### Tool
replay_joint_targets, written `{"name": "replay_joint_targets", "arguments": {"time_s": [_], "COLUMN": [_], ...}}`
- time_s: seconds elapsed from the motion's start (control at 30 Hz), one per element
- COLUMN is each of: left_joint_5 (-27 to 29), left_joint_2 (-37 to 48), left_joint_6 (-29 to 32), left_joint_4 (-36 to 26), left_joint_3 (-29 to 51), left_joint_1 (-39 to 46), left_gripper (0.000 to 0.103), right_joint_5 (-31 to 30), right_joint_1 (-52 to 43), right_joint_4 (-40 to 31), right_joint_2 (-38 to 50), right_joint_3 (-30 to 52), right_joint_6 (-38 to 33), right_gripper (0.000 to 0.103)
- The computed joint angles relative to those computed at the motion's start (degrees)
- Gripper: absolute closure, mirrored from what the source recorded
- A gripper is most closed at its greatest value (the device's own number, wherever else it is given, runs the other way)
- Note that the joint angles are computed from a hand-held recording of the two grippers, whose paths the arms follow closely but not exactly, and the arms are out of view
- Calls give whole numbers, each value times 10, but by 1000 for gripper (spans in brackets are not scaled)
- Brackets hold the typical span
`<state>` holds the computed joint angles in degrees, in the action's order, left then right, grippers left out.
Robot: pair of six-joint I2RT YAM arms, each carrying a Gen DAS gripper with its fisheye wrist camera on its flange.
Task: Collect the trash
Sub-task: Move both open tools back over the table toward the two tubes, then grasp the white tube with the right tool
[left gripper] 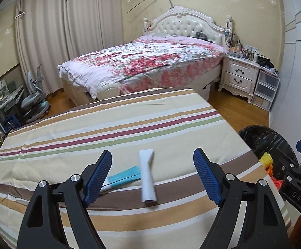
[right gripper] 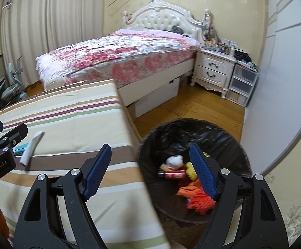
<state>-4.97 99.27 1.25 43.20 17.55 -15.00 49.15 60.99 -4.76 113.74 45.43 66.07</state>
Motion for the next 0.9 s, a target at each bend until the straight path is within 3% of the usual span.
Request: {"name": "replay_joint_targets", "arguments": {"time_s": [0.33, 0.57, 0.8, 0.87, 0.9], "left_joint_5": [85, 125, 146, 150, 151], "left_joint_2": [23, 52, 81, 88, 90], "left_joint_6": [73, 106, 120, 124, 125], "left_joint_4": [18, 5, 9, 12, 11], "left_joint_3": [-9, 14, 24, 25, 25], "left_joint_1": [198, 290, 325, 330, 331], "left_gripper": [25, 25, 25, 25, 25], "right_joint_5": [-61, -101, -140, -147, -151], "right_joint_1": [19, 25, 10, 6, 7], "right_joint_4": [14, -18, -75, -86, -91], "right_joint_2": [96, 168, 246, 260, 267], "right_joint_3": [150, 288, 417, 436, 443], "right_joint_6": [-101, -169, -210, -209, -206], "right_gripper": [27, 27, 48, 56, 66]}}
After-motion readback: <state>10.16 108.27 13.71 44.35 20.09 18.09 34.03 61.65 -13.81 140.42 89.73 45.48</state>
